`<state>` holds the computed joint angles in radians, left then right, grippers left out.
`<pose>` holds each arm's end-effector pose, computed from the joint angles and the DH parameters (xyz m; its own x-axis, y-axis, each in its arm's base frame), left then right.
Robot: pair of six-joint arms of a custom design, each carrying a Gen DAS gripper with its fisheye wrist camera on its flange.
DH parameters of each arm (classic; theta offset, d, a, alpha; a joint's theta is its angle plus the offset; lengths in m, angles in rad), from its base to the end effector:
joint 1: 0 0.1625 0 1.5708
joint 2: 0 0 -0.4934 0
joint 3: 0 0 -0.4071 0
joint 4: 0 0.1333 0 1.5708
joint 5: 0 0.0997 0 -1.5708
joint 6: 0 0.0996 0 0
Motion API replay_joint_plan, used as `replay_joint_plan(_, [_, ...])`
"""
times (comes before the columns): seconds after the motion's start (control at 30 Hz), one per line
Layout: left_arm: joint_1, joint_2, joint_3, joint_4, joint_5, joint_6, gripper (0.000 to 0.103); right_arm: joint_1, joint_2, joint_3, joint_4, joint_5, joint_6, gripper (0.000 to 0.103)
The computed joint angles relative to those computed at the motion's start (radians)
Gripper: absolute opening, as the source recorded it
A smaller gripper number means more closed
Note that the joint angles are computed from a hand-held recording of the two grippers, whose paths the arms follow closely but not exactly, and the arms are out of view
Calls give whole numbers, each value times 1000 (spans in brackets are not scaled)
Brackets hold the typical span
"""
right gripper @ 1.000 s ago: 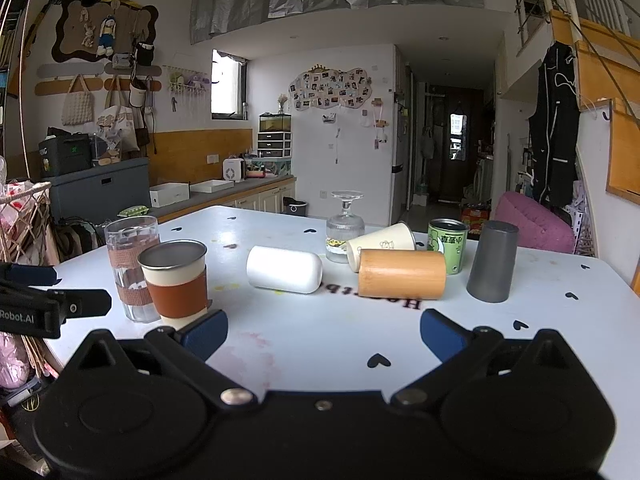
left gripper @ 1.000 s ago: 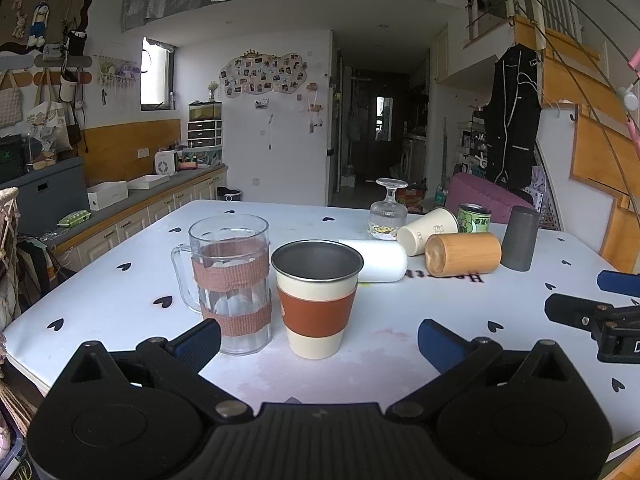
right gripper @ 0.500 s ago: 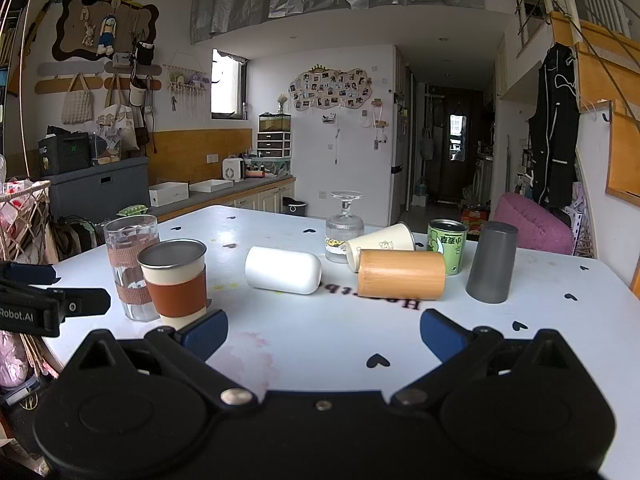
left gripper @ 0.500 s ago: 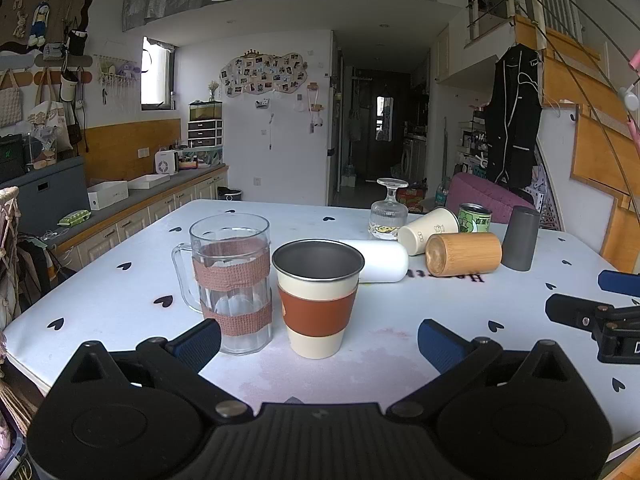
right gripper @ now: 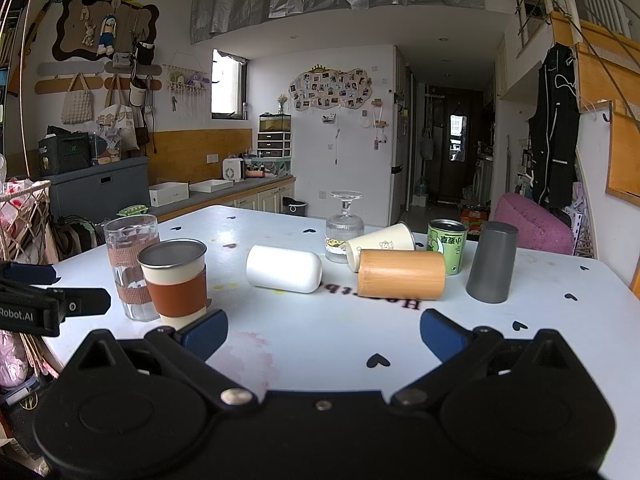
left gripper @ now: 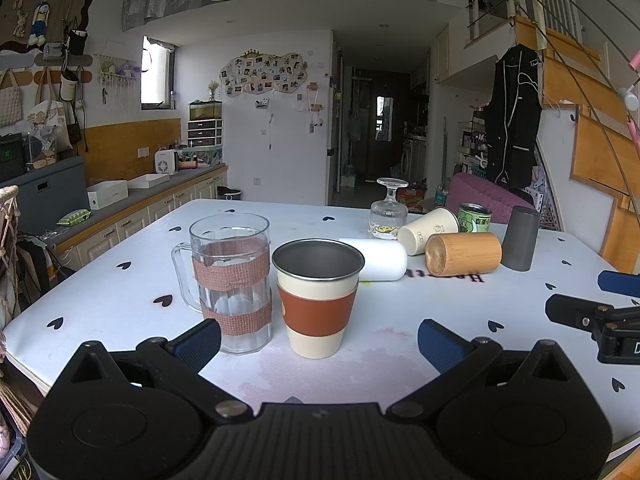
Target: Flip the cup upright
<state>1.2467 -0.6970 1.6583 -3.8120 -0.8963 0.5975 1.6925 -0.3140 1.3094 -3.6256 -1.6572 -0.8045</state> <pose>-0.0422 -0.7395 0.2186 -0.7182 -0.1103 -0.6870 0.5992 0.4039 -0.6912 0.2241 -0.8049 0.0117 -0.6493 -0.3821 0.6576 -0.7603 0.3035 -0.5743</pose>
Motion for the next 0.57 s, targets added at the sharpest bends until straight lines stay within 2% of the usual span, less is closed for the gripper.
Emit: replay_joint_plan(0.57, [4,1,1,-4,3,1,103,0,1,0,-1,0,-1,103])
